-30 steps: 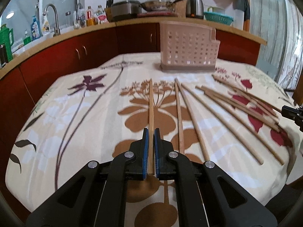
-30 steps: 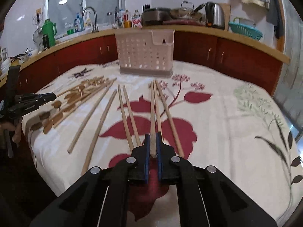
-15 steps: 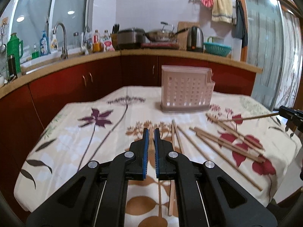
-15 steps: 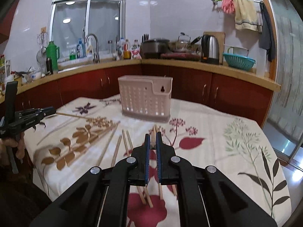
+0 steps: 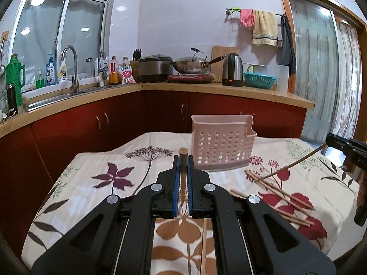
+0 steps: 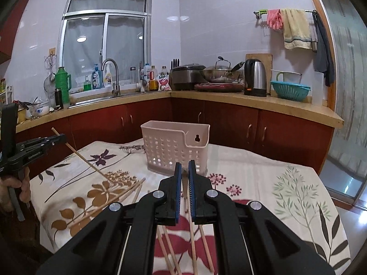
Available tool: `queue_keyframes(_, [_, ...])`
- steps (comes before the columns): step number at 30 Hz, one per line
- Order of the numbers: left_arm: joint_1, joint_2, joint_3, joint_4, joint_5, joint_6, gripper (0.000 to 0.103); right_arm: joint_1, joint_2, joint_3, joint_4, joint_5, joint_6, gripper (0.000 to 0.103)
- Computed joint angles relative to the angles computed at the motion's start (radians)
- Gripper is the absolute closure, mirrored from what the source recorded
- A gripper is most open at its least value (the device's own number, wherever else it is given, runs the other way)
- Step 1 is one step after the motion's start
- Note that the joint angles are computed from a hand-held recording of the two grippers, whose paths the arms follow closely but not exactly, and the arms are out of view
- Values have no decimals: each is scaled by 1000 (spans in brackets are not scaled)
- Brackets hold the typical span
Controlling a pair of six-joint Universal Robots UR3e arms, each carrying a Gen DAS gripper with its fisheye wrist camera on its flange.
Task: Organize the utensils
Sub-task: 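Lift the chopsticks with both tools and carry them above the pink caddy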
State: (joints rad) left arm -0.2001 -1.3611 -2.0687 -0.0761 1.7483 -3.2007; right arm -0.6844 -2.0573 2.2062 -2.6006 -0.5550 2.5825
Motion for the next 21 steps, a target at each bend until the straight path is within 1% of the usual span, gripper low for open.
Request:
queue_keyframes(3, [17,-37,44,2,-22,8,97,51,89,-30,-125,-39,79,96])
queue_keyframes(9, [52,-86,118,-17,-73,10,97,132,222,-116,-283,-97,200,96])
queue_keyframes(14, [68,-122,170,-20,-102,14,97,184,321,-195,-360,-139,278,96])
queue_keyframes(21, [92,-173,287,-55,-152,20,97,209,381,-314,-361,-163,338,96])
